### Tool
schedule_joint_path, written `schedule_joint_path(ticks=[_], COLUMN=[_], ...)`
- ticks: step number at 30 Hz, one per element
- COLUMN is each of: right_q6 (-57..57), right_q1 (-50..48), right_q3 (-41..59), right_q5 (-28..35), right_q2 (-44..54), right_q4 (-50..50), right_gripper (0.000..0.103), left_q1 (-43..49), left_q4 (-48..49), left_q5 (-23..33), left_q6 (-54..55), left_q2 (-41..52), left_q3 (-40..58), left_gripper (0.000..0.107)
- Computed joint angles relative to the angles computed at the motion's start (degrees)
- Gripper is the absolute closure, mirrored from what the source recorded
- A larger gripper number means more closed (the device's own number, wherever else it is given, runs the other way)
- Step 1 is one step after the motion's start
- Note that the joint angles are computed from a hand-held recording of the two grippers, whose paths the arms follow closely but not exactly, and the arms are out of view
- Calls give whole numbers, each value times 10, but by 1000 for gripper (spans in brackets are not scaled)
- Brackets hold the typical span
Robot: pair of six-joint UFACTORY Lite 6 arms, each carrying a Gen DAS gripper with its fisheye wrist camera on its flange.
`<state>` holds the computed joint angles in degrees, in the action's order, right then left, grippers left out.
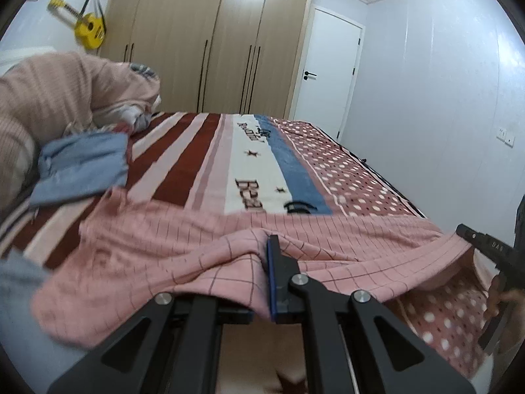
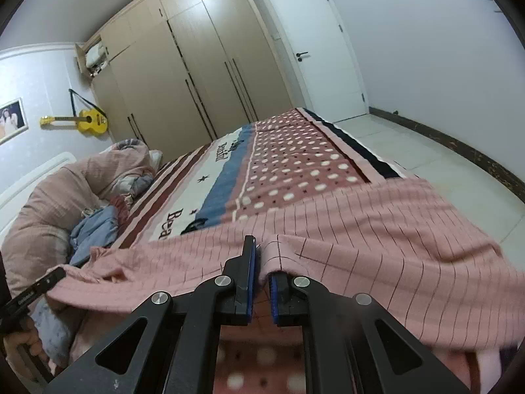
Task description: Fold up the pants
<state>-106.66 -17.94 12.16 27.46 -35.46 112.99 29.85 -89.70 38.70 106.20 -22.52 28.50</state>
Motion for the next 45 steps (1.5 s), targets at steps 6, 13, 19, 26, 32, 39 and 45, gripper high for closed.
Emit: schedule_joint_path(ticks=[6,13,19,26,32,39,45], right_q6=[-183,-290,-310,-330,-302,-351,-374], right_q1=[52,100,133,146,153,176,187], right_q3=[142,311,393,347,314,284,264], right_q5=[-12,-52,-84,-32,9,45,70], right_q2=[199,394,522,486,459,451,437], right_q4=[180,288,297,280,244,278,296], right_gripper=[101,99,61,52,50,50,50], left_q1=[-120,-186,-202,-152,-98,37,68], left_q4=[-80,-1,148,73,229,347,332], left_q5=[-102,-181,-198,-108,-77,-52,-102], left_q6=[59,-17,-142,-38,-129,-120,-20], left_q2=[173,385,502,400,341,265,224], left_q3=[158,355,436,366,369,278,177], left_gripper=[103,102,78,37,35,35,35])
